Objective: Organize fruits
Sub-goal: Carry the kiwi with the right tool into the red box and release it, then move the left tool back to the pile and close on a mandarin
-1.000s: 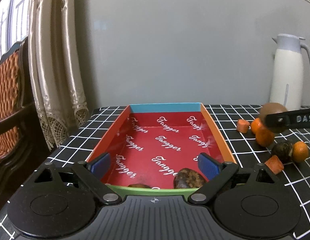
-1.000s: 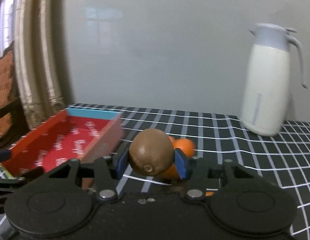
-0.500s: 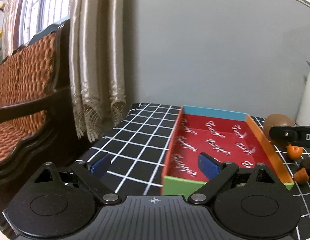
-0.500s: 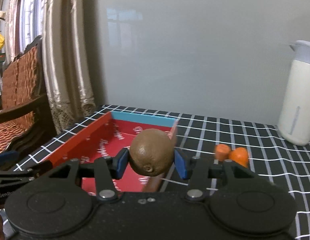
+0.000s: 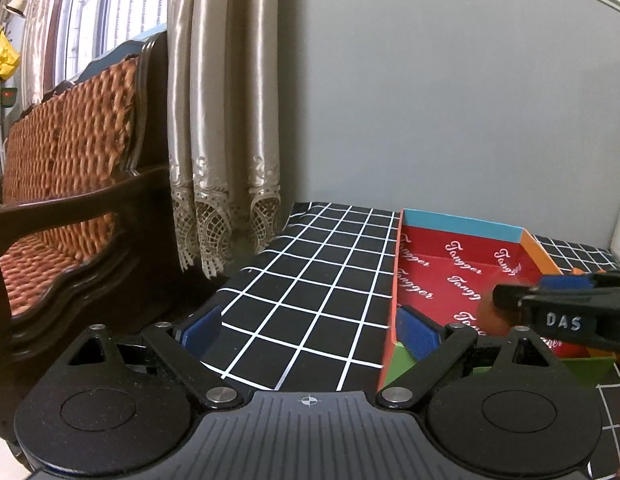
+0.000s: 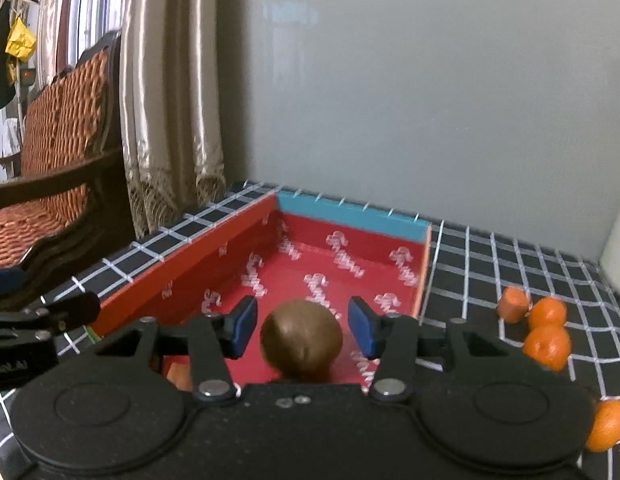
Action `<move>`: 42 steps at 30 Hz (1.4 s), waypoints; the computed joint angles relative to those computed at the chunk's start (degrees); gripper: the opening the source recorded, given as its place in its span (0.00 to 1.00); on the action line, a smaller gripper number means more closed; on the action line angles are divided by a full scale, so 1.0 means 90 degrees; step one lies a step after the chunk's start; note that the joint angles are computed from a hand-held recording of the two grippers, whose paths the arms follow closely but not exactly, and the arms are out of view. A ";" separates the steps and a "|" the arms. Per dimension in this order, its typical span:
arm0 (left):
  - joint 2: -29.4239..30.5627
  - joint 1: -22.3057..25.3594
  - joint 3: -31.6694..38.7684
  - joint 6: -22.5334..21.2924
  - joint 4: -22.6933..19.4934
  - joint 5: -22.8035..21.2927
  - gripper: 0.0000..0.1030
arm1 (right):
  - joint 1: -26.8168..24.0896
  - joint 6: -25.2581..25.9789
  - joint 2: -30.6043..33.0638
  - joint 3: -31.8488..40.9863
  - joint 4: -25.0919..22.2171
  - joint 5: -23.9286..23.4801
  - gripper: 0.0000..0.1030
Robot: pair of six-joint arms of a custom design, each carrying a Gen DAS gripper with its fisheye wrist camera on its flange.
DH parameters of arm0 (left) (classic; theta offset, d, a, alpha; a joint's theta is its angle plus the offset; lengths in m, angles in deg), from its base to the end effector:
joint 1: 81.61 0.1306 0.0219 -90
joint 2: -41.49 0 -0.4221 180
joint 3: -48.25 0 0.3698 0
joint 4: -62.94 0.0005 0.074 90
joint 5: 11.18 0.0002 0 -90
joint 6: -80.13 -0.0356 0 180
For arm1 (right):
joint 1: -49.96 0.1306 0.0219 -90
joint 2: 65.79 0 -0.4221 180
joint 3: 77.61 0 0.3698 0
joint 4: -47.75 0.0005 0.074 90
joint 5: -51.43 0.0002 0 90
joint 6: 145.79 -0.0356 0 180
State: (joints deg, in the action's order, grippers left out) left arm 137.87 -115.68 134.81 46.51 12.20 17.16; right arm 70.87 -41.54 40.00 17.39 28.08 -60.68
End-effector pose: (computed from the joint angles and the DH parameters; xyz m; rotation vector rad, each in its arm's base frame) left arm 0.4130 -0.2421 0.4078 -0.6959 1.9050 0.4686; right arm 0.5485 0.2234 0.4131 -0.8504 1.9139 0.4751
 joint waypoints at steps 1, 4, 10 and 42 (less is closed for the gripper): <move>0.0011 0.0001 0.0012 -0.0032 0.0039 0.0018 0.91 | -0.0032 0.0002 -0.0039 -0.0025 0.0046 -0.0014 0.50; 0.0083 -0.0047 0.0117 -0.0149 0.0096 0.0004 0.91 | -0.0171 0.0030 -0.0105 -0.0057 0.0086 -0.0007 0.50; 0.0326 -0.0219 0.0442 -0.0748 0.0529 0.0038 0.91 | -0.0785 -0.0236 -0.0119 0.0082 0.0168 0.0134 0.50; 0.2617 -0.1059 0.3424 -0.2496 0.1151 0.1348 0.90 | -0.2597 -0.0497 0.0160 0.0335 0.0047 0.0236 0.52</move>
